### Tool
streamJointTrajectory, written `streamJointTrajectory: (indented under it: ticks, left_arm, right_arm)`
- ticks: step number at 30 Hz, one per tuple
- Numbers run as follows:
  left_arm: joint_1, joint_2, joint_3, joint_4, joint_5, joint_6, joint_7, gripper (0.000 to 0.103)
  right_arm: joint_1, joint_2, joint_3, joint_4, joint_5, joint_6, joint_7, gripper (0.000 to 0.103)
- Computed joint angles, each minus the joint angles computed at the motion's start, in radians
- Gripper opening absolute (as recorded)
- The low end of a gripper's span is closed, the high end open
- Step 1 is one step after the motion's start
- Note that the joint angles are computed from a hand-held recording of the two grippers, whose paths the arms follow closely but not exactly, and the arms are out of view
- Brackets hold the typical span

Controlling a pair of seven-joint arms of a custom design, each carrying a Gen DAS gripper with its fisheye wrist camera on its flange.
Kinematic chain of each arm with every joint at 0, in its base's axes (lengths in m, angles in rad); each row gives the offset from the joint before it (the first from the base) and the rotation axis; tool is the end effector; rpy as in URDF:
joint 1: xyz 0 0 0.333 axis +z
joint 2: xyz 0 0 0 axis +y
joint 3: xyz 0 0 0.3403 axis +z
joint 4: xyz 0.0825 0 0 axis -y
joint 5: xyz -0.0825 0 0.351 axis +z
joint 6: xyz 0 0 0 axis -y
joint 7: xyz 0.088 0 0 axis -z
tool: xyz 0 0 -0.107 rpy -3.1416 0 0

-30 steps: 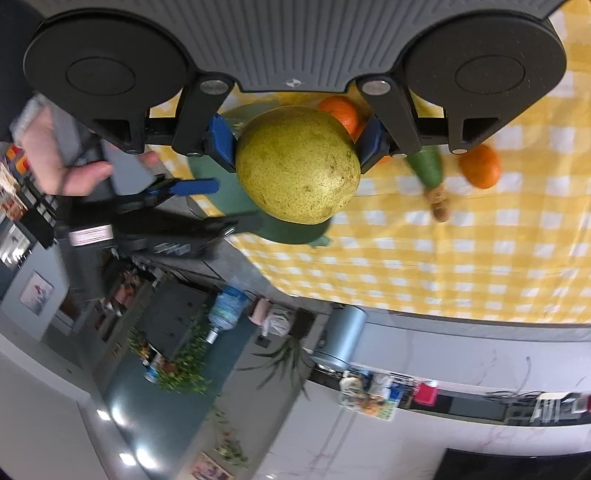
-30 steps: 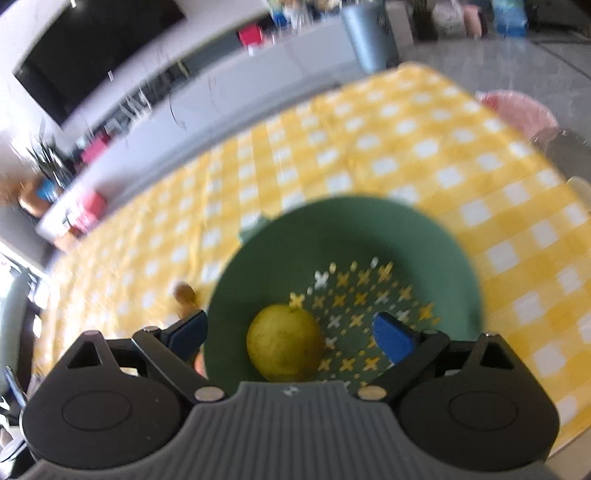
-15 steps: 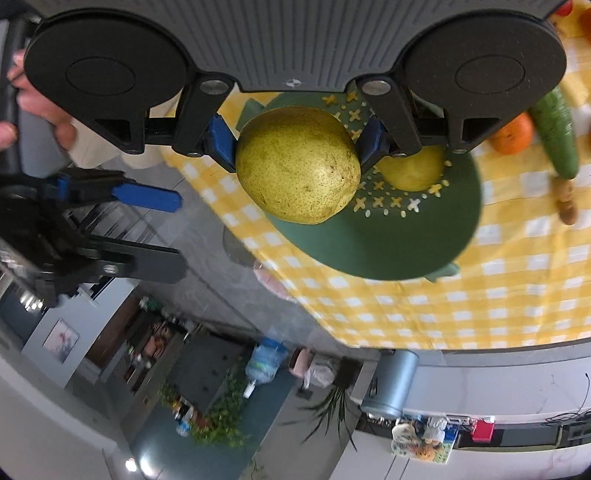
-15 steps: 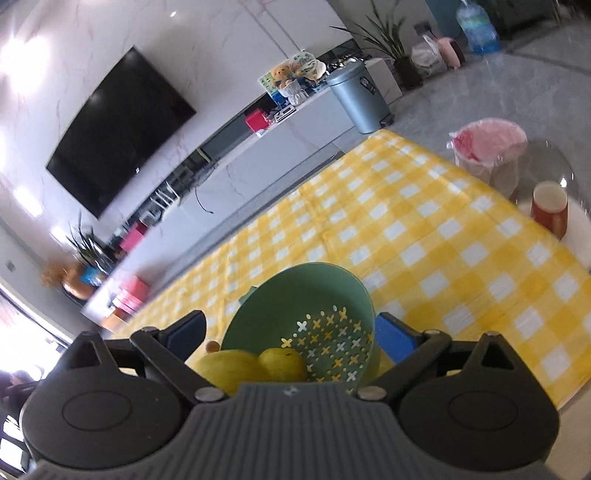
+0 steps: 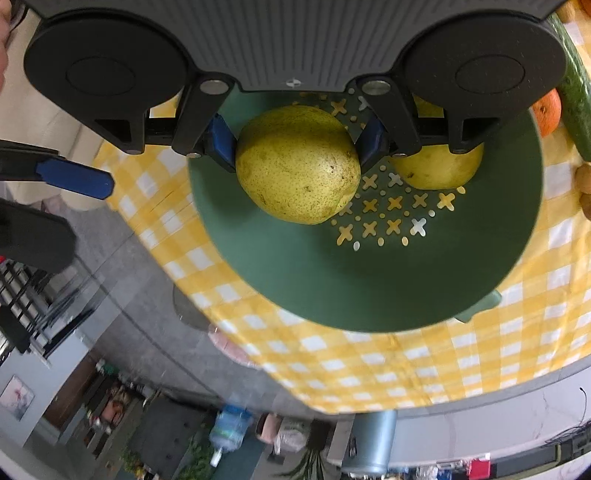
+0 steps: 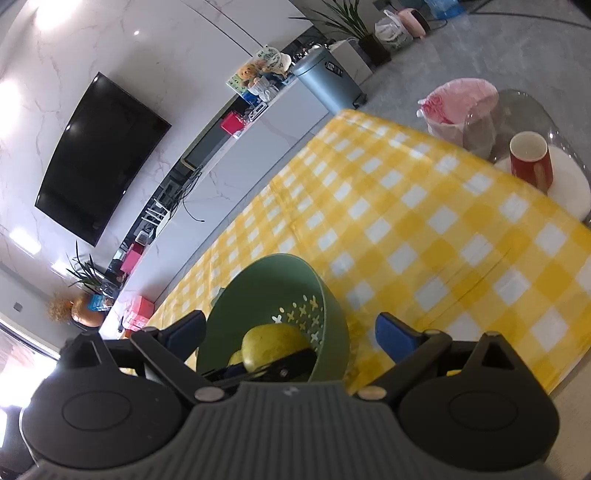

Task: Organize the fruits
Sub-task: 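Lower the green pear into the colander and open the left gripper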

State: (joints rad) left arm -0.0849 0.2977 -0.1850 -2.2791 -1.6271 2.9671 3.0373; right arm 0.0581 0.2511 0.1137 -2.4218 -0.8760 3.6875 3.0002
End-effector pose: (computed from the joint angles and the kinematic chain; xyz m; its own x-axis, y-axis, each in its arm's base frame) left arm 0.4977 -0.0661 0.2766 -0.2087 -0.9361 0.2833 -0.8606 0.0382 -0.5079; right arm 0.4683 0.1805 0.3668 -0.0305 -0.7370 -0.6752 -0.7962 0.4263 -0.4293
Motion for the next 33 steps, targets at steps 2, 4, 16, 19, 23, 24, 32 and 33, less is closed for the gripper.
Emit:
streamJointTrajectory:
  ticks: [2,4,16,19,23,24,32,33]
  left_arm:
    - [-0.006,0.023,0.002,0.008,0.111,0.008,-0.098,0.077]
    - [-0.015,0.038,0.004,0.007,0.269,0.016,-0.244,0.077]
    - [0.108,0.048,-0.143,0.028,0.212,0.080,-0.099,0.086]
    - [0.082,0.039,-0.114,0.026,0.219,0.083,-0.098,0.086]
    - [0.100,-0.011,-0.101,-0.003,0.182,0.036,-0.051,0.087]
    - [0.112,-0.034,-0.096,-0.013,0.131,-0.001,0.012,0.087]
    - [0.081,-0.110,-0.006,-0.068,0.141,-0.104,-0.005,0.088]
    - [0.088,-0.121,0.004,-0.077,0.147,-0.137,-0.016,0.088]
  right_arm:
    - [0.001,0.001,0.002,0.000,0.000,-0.002,0.001,0.095]
    - [0.025,-0.001,-0.012,-0.014,0.055,0.004,-0.041,0.095]
    - [0.001,-0.005,0.020,-0.018,0.068,-0.055,-0.051,0.095]
    - [-0.021,0.006,0.038,0.006,0.012,-0.064,-0.015,0.095]
    - [-0.015,0.012,0.043,0.016,0.004,-0.070,-0.009,0.095]
    - [-0.017,0.014,0.047,0.020,-0.002,-0.072,-0.004,0.095]
    - [-0.002,0.009,0.062,0.034,0.004,-0.101,0.000,0.094]
    - [0.001,0.006,0.064,0.036,0.003,-0.108,-0.002,0.094]
